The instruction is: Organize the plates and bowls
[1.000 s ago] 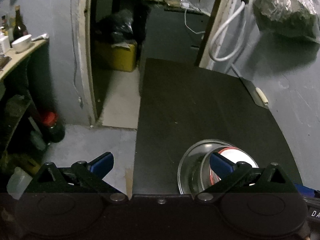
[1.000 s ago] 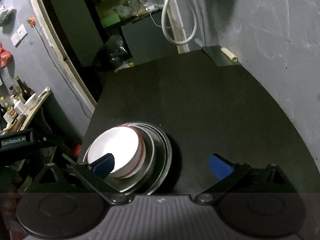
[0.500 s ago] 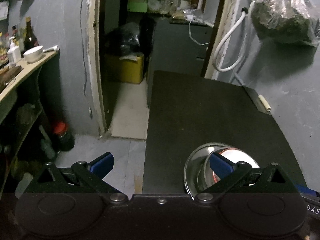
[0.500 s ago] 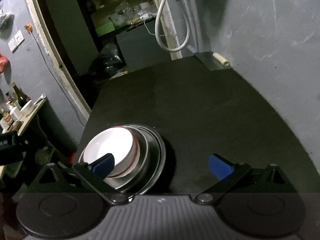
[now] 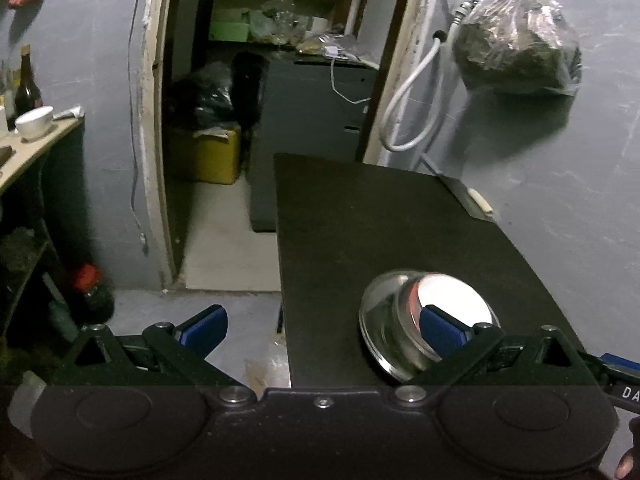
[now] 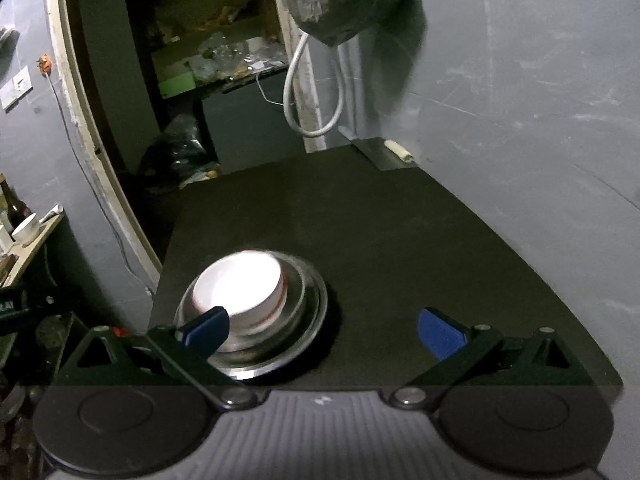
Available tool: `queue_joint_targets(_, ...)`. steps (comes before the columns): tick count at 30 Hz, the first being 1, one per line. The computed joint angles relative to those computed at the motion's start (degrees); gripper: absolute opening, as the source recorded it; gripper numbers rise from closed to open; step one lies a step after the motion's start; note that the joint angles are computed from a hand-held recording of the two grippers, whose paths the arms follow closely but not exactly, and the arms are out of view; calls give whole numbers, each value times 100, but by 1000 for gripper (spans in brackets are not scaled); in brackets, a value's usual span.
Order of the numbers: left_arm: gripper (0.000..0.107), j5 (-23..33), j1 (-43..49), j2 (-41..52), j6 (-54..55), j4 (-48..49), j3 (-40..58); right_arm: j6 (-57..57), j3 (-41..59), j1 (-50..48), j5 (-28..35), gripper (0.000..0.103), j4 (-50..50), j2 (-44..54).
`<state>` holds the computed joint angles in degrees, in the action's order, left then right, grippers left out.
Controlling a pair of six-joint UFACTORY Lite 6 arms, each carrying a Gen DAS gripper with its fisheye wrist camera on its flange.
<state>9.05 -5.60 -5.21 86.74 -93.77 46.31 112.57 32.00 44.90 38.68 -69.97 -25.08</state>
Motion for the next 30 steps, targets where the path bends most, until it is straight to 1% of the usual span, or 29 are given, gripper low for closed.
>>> queue_joint_targets(2, 102, 399, 277, -313, 348, -212, -385, 121, 16, 740, 692, 103, 288, -101)
queue_joint_targets(4, 102, 666, 485, -551, 576, -299, -697, 273, 131, 1487, 1397, 103, 507, -13)
queue_joint_targets(9, 102, 1298, 953, -975, 803, -179, -1234, 452, 530, 2568, 2504, 103, 936, 296)
queue_joint_targets(12, 102, 1535, 1171, -1190, 902, -147, -1458, 526, 708, 3074, 2964, 103, 1115, 429)
queue_joint_targets(15, 102, 1571, 1199, -1405, 876, -60, -1595, 625, 744, 3412, 3275, 103, 1169, 408)
queue_joint_targets(18, 102, 1490, 1158, -1674, 806, 33, -1744, 749, 682, 3588, 3416, 103, 1193, 287)
queue_joint_targets(25, 102, 1046, 956, -2396, 312, 551, -2130, 578, 288, 3569, 3057, 103, 1159, -169)
queue_joint_targets(28, 102, 866, 805, -2687, -396, 1072, -2256, 360, 151, 3576, 3090, 103, 1230, -435)
queue_joint_targets(30, 102, 775, 712, -2922, -377, 976, -2407, 332, 7, 3644, 3142, 103, 1131, -669)
